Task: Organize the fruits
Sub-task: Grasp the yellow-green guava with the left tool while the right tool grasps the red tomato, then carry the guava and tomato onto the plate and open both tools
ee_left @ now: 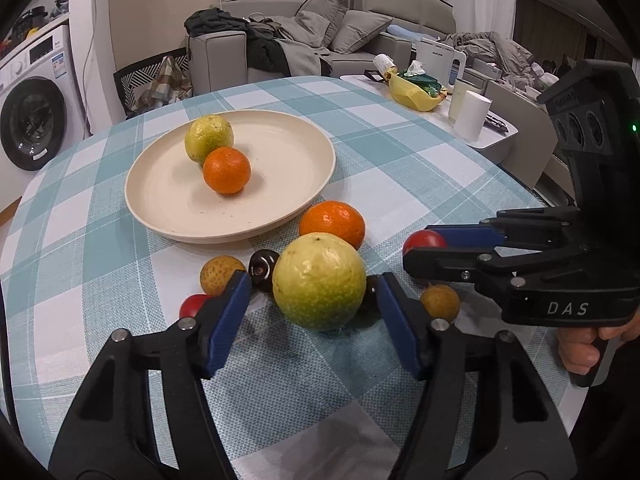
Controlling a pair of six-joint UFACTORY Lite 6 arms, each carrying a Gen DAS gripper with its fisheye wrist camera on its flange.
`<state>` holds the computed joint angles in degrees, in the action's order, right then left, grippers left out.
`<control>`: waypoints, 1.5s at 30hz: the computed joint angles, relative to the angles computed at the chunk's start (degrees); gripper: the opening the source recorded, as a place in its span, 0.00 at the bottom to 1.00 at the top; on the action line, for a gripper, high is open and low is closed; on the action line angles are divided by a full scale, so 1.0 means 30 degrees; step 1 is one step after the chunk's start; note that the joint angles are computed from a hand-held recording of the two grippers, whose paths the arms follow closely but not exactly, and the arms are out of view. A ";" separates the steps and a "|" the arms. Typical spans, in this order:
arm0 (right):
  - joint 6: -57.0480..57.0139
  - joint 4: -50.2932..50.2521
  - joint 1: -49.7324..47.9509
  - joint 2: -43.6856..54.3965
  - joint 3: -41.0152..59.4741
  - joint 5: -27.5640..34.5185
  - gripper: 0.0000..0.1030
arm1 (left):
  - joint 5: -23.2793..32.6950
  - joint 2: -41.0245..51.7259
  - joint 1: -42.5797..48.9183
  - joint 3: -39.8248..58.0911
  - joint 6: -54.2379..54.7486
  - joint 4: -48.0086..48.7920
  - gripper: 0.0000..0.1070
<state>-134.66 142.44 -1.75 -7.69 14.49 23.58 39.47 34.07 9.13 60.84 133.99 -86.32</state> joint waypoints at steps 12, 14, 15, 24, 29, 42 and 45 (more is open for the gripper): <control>-0.0464 0.0530 0.0112 0.0163 0.0083 0.0008 0.32 | 0.0300 0.0108 0.0004 0.0028 -0.0177 0.0183 0.42; -0.0476 0.0572 0.0116 0.0142 0.0089 0.0012 0.32 | 0.0481 0.0264 0.0120 0.0272 -0.0605 0.0575 0.42; -0.0463 0.0561 0.0095 0.0155 0.0096 0.0037 0.32 | 0.0568 0.0315 0.0163 0.0342 -0.0771 0.0724 0.42; -0.0413 0.0490 0.0034 -0.0201 -0.0044 0.0030 0.32 | 0.1436 0.0109 0.0690 0.0213 -0.0470 0.0774 0.42; -0.0962 0.0994 -0.0024 -0.0345 -0.0112 0.0156 0.32 | 0.2078 -0.0026 0.1199 0.0358 -0.0772 0.0748 0.42; -0.1647 0.2097 0.0464 -0.1087 0.0483 -0.0362 0.32 | 0.3134 -0.0695 0.2279 0.0607 -0.1237 0.0315 0.42; -0.1580 0.2190 0.0521 -0.1104 0.0808 -0.0496 0.32 | 0.3203 -0.0792 0.2383 0.0750 -0.1359 0.0251 0.42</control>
<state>-139.40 149.01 -0.19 -11.00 16.92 22.09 49.08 31.69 16.28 63.09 129.91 -85.57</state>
